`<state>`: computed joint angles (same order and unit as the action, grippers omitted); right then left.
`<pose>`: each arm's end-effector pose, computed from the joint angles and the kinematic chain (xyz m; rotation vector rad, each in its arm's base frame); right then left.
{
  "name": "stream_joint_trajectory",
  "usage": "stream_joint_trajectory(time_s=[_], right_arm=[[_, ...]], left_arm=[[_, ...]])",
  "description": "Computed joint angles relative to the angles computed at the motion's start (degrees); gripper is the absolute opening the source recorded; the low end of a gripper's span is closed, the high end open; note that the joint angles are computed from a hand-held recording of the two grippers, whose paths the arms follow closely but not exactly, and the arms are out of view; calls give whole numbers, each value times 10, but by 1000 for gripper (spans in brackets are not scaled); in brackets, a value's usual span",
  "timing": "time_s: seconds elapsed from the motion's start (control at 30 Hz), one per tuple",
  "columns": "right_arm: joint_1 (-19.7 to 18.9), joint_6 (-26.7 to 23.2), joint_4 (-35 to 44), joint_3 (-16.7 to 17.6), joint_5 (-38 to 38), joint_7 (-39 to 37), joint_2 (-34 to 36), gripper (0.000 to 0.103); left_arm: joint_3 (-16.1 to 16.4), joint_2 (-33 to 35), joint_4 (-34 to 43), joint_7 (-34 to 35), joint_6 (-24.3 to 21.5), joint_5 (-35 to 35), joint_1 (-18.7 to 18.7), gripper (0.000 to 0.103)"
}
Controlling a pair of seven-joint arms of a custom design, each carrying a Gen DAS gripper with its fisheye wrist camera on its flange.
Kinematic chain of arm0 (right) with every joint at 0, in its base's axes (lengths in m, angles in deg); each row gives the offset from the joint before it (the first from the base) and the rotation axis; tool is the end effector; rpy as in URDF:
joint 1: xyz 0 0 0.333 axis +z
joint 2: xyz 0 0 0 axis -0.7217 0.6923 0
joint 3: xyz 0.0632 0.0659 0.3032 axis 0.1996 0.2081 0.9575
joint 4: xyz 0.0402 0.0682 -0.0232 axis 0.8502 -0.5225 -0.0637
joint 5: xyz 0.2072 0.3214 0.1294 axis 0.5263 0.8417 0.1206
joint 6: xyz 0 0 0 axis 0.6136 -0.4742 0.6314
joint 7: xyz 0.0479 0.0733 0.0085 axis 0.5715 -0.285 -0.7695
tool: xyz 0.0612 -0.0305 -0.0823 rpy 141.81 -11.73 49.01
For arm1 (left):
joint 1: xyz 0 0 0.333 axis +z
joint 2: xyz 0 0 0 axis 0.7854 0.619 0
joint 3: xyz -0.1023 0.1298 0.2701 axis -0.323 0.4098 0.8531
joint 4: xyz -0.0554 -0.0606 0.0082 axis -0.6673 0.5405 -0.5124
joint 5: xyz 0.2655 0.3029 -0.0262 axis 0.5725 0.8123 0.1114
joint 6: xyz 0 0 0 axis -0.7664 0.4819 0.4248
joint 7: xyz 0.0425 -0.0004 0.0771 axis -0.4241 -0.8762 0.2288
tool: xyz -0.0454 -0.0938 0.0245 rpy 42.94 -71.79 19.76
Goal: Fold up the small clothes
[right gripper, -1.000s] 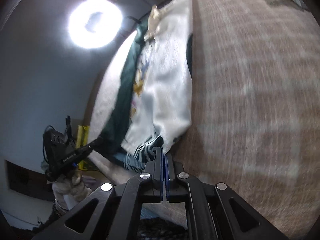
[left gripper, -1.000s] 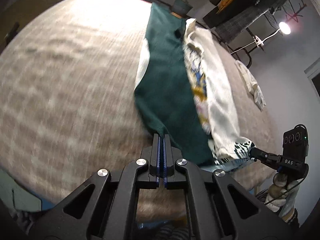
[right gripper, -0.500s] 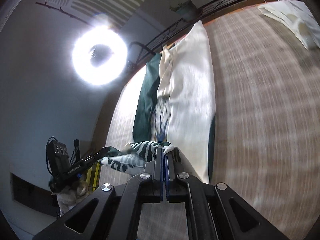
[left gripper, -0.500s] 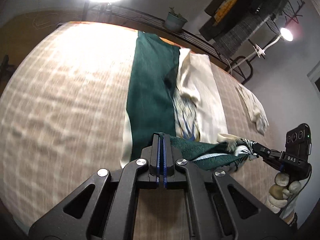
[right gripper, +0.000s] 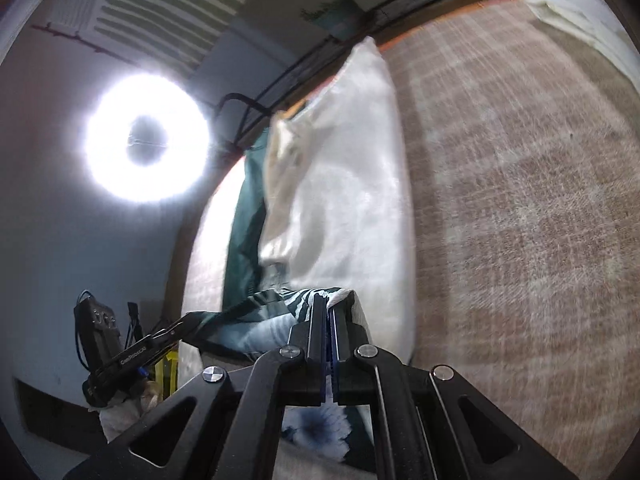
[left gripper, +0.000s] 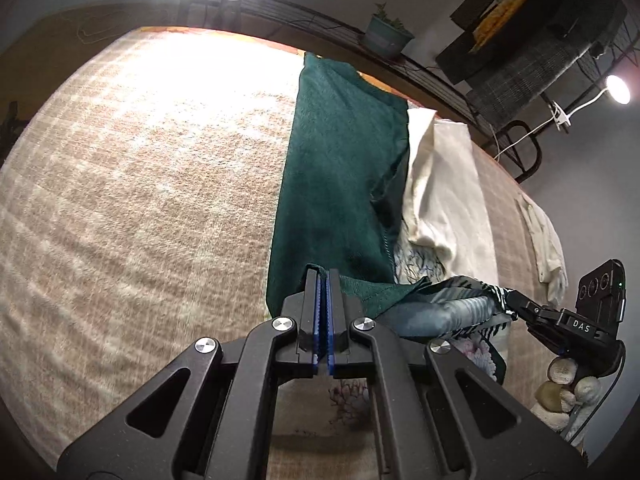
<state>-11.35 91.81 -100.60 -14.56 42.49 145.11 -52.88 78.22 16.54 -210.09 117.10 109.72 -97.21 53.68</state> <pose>0.3095 0.2030 0.4350 -1.1210 1.9985 0.0910 0.4947 -0.0053 0.4578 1.7992 -2.3372 0.9243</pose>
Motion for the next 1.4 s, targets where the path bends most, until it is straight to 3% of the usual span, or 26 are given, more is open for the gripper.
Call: stream_joint_trajectory(time_s=[0.17, 0.3, 0.33, 0.37, 0.4, 0.43, 0.47, 0.73, 1.0, 1.27, 1.4], right_arm=[[3, 12, -12, -17, 1, -9, -4, 0], [-25, -1, -11, 5, -13, -15, -14, 4], [-29, -12, -10, 9, -14, -14, -21, 10], [-35, -20, -16, 13, -14, -13, -34, 30], [-50, -29, -17, 30, -16, -6, -43, 36], [-60, -40, -15, 40, -21, -4, -49, 36], [-64, -51, -15, 44, -25, -4, -56, 36], [-76, -119, -5, 74, -43, -3, -79, 34], [-97, -164, 24, 75, -61, -18, -71, 38], [-139, -198, 97, 56, -88, -90, 7, 47], [-165, -176, 134, 41, -100, -138, 62, 51]], left_arm=[[-4, 18, 9, 5, 15, -8, -5, 0], [-9, 29, 17, -9, 28, -14, -5, 2], [-8, 31, 21, -13, 23, -13, -4, 9], [-8, 32, 23, -14, 21, -15, -4, 24], [-8, 31, 24, -14, 23, -16, -4, 34], [-7, 25, 19, -9, 37, -24, -4, 51], [-6, 21, 15, -5, 44, -30, -5, 56], [-1, 16, 14, 13, 59, -31, -1, 56], [-13, 47, 43, 5, 97, -14, -9, 56], [-34, 151, 147, -33, 105, 5, -10, 56], [-51, 210, 203, -29, 119, 22, -9, 56]])
